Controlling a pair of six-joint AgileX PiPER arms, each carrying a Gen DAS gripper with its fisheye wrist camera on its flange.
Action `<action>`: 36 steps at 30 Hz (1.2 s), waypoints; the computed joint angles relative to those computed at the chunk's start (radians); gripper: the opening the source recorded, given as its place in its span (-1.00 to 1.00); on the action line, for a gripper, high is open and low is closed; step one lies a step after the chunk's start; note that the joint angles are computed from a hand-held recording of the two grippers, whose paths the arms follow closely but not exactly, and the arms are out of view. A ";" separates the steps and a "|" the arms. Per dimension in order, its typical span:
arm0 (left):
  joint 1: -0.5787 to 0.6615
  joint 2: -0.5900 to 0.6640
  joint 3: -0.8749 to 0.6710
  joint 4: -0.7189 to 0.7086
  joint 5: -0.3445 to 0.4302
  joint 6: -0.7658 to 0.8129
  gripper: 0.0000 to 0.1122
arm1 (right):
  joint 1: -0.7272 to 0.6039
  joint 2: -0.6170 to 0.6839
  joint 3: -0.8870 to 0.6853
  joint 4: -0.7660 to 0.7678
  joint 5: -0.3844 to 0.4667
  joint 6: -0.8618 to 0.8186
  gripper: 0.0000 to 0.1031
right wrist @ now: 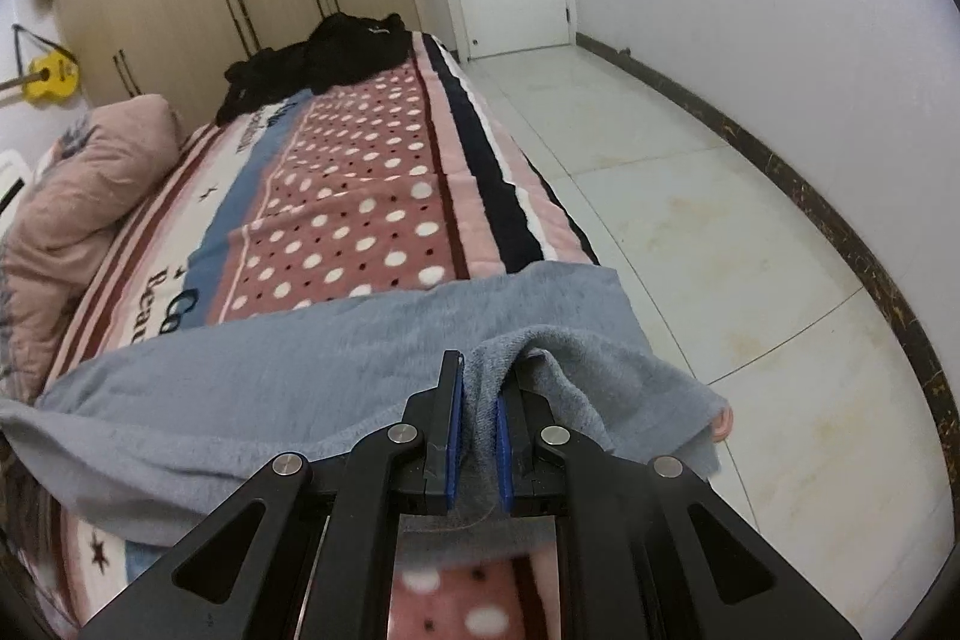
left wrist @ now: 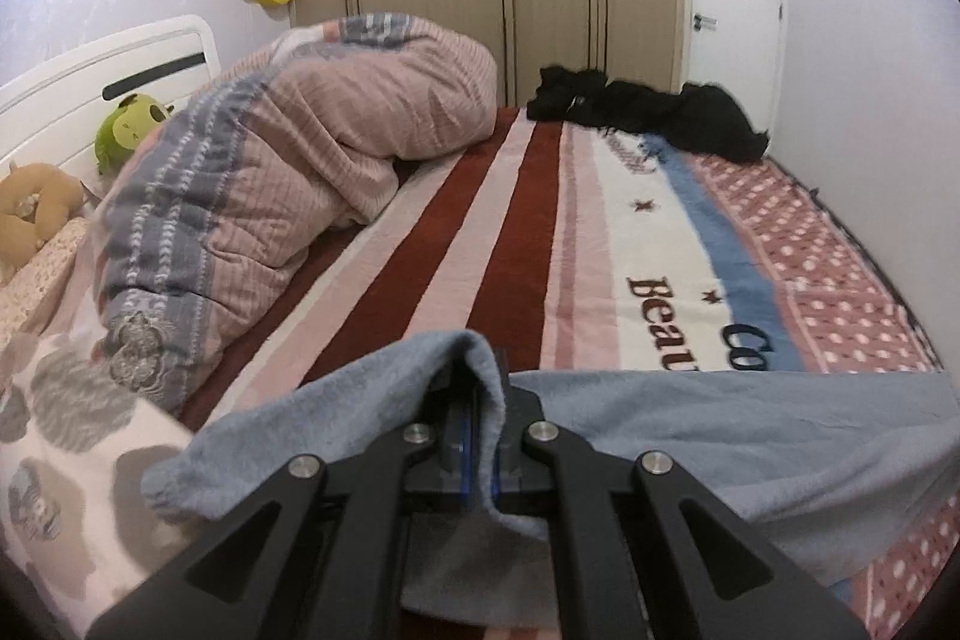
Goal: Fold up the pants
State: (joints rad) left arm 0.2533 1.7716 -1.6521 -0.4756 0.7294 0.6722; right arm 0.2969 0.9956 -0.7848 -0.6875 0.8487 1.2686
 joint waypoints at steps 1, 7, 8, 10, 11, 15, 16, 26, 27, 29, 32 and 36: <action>-0.012 0.027 -0.028 0.023 0.004 -0.029 -0.97 | -0.042 0.020 -0.001 0.036 -0.032 -0.054 -0.92; -0.099 0.188 -0.182 0.207 0.082 -0.213 -0.90 | -0.148 0.181 -0.049 0.106 -0.099 -0.138 -0.83; -0.111 0.197 -0.180 0.238 0.072 -0.232 -0.68 | -0.147 0.192 -0.049 0.098 -0.099 -0.138 -0.78; -0.124 0.197 -0.159 0.282 0.033 -0.261 0.10 | -0.143 0.201 -0.050 0.072 -0.085 -0.138 -0.33; -0.125 0.173 -0.112 0.289 -0.033 -0.264 0.39 | -0.134 0.189 -0.041 0.049 -0.074 -0.123 -0.16; -0.101 0.121 -0.070 0.191 -0.057 -0.165 0.40 | -0.101 0.123 -0.054 0.006 0.004 -0.129 0.13; -0.090 0.116 -0.078 0.162 -0.033 -0.143 0.40 | -0.085 0.101 -0.058 0.013 0.015 -0.146 0.13; 0.002 -0.060 0.136 -0.178 0.087 0.159 0.47 | 0.335 0.257 -0.166 0.023 -0.139 -0.036 0.13; 0.011 -0.074 0.158 -0.211 0.089 0.188 0.47 | 0.352 0.320 -0.196 0.038 -0.192 -0.035 0.13; 0.027 -0.096 0.192 -0.263 0.086 0.252 0.47 | 0.371 0.442 -0.276 0.076 -0.257 -0.071 0.08; 0.056 -0.102 0.218 -0.323 0.094 0.340 0.48 | 0.368 0.595 -0.386 0.194 -0.333 -0.138 -0.22; 0.091 -0.033 0.161 -0.344 0.162 0.359 0.48 | 0.362 0.806 -0.591 0.298 -0.320 -0.234 -0.47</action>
State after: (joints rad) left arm 0.3440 1.7387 -1.4906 -0.8192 0.8915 1.0313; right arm 0.6591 1.8012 -1.3754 -0.3896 0.5284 1.0348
